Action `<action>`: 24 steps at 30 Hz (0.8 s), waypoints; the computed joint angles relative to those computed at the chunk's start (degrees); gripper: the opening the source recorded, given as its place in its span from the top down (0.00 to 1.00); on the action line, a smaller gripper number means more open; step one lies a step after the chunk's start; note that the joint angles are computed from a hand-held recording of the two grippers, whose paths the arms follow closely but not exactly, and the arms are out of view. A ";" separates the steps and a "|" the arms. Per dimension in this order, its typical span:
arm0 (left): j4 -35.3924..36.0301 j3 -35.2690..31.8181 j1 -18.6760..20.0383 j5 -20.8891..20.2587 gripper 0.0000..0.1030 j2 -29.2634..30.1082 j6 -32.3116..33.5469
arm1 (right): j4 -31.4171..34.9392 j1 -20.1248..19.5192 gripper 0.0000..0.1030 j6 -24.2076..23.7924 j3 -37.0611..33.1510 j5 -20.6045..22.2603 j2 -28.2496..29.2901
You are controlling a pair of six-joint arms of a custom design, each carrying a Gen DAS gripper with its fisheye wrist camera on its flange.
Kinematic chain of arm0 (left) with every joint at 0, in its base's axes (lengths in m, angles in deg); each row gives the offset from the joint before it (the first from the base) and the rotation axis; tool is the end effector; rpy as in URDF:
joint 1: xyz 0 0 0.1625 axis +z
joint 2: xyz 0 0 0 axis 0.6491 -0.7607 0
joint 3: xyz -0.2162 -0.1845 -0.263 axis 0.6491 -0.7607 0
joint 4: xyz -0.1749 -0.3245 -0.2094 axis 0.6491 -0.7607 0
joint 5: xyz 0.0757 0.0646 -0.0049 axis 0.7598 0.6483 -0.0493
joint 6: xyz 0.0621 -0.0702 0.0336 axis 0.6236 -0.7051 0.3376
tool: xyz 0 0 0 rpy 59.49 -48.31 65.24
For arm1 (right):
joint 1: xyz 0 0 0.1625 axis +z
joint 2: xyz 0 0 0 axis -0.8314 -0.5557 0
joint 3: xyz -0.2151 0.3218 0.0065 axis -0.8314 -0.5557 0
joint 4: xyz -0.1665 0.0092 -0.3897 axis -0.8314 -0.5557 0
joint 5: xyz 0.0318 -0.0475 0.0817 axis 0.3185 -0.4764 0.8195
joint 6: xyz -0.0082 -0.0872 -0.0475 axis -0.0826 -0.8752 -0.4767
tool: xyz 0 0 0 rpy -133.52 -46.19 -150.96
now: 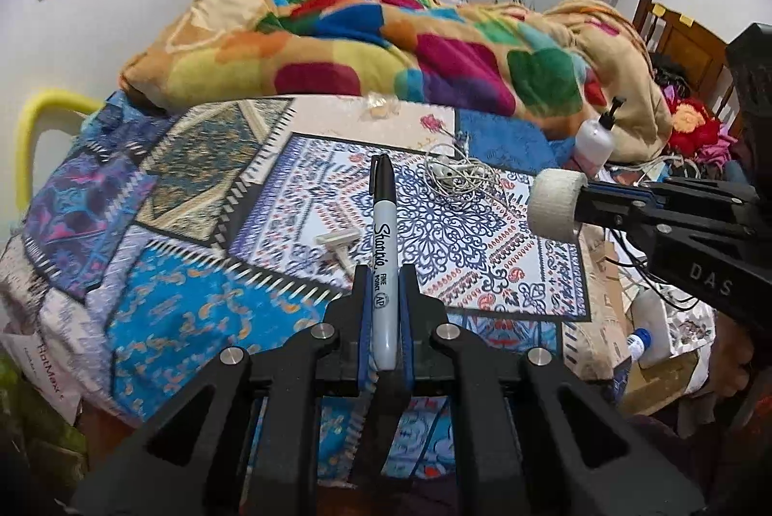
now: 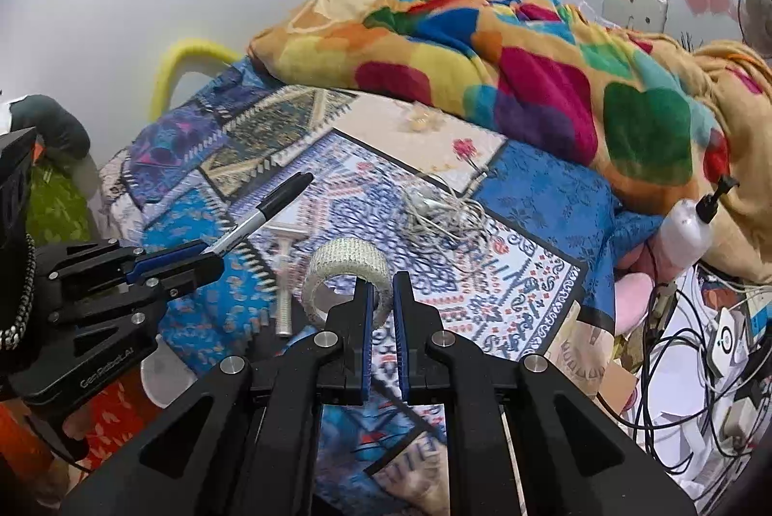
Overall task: Collect trash
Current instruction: 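Carry the Sharpie and tape roll in both tools over the white bin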
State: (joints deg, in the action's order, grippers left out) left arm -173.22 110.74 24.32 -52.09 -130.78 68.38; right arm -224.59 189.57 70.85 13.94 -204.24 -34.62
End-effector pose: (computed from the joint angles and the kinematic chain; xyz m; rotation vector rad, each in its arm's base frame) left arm -0.0770 -0.5496 0.4072 1.3180 2.4529 -0.3586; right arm 0.4841 -0.4420 0.0242 0.0154 -2.2943 0.9745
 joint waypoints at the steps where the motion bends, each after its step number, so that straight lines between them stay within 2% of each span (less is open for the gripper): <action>1: 0.11 -0.08 0.09 -0.02 0.91 -0.88 -0.04 | 0.12 0.44 0.93 -0.20 -0.69 -0.17 0.40; 8: 1.88 -1.57 1.74 0.27 0.91 -6.02 0.40 | 2.27 3.70 0.93 -2.16 -8.33 -0.46 5.20; 13: 3.45 -3.33 4.18 0.90 0.91 -8.77 0.83 | 2.41 5.40 0.93 -4.72 -15.49 0.99 10.34; 24: 5.50 -10.40 14.10 1.34 0.91 -9.96 1.41 | 8.11 6.66 0.93 -9.92 -34.07 7.93 23.34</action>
State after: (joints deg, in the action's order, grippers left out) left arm -167.72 100.34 38.43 -50.75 -140.74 69.79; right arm -216.47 196.24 60.93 -20.13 -196.31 -11.27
